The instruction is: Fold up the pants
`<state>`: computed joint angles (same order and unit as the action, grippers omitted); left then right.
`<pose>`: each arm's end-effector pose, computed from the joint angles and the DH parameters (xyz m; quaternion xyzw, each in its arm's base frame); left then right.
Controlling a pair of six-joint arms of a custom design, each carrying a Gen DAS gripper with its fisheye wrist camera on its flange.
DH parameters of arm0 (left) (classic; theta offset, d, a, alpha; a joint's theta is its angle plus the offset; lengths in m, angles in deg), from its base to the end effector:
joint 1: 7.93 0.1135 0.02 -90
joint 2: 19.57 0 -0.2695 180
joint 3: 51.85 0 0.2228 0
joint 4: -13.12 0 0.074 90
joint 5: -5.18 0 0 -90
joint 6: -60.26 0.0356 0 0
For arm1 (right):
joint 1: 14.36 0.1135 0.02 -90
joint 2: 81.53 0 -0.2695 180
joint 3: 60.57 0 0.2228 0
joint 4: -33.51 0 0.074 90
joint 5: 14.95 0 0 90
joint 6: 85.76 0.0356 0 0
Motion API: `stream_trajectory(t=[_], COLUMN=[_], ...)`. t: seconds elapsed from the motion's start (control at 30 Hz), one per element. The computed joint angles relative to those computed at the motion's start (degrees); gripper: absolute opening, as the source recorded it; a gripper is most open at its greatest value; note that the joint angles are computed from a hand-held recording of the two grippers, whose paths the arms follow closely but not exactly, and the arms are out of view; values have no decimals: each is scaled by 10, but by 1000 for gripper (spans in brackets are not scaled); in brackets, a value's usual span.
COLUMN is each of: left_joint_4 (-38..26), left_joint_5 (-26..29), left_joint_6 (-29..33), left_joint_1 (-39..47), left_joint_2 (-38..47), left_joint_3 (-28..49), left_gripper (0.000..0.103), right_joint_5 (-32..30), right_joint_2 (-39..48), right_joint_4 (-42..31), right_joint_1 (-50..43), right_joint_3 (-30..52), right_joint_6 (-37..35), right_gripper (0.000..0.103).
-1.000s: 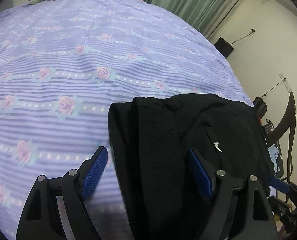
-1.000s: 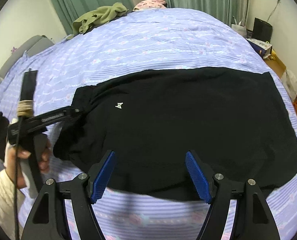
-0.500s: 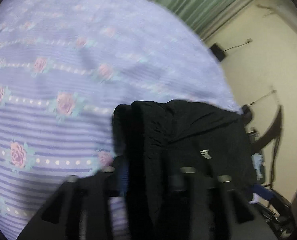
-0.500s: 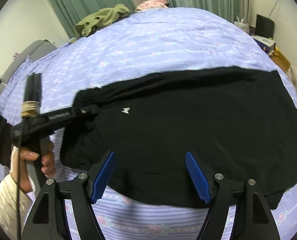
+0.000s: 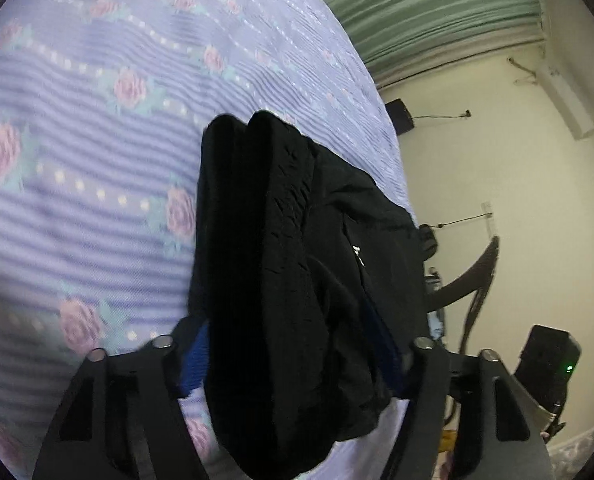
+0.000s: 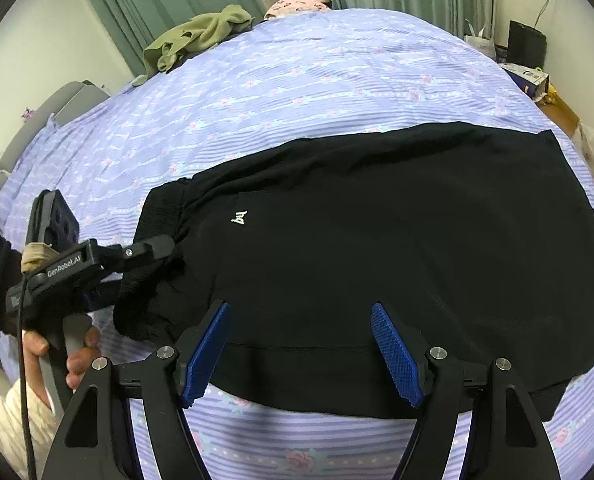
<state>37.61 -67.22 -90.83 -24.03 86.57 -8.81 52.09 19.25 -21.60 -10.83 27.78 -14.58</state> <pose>0.2661 -0.0880 0.1063 -0.2794 0.8481 -0.3750 0.2489 0.3273 0.0341 0.2316 -0.2243 0.9355 0.1681 0.2151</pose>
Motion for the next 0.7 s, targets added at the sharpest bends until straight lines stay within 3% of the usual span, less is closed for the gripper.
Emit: stream_trajectory(t=[0.07,0.17,0.27,0.33,0.53,0.67,0.7], left_joint_4=[24,114,254,264,58,-138,-211], left_joint_5=[10,8,-5,-11,-35,-95,-115], left_joint_6=[-25,-61,-98,-112,-88,-57,-45], left_joint_1=[2,-7,-21,-24,-31,-60,-71], left_joint_2=[-3,-26,-6,15,8,-67,-84], left_joint_3=[-10,-53,-96,-90,-8,76,115], left_gripper=[46,46,46,44,27,24,24], right_joint_5=[1,0,-10,-13,-9,-14,-20], right_joint_2=[-2,-12,-16,-14,-19,-20,-19], right_joint_4=[-1,4,5,3,-4,-18,-26], right_joint_1=[2,4,5,5,2,-18,-30], right_joint_3=[-1,-6,-6,-2,3,13,22], right_joint_6=[-3,-10,-13,-10,-8,-28,-33], right_gripper=[74,74,74,74,74,74,74])
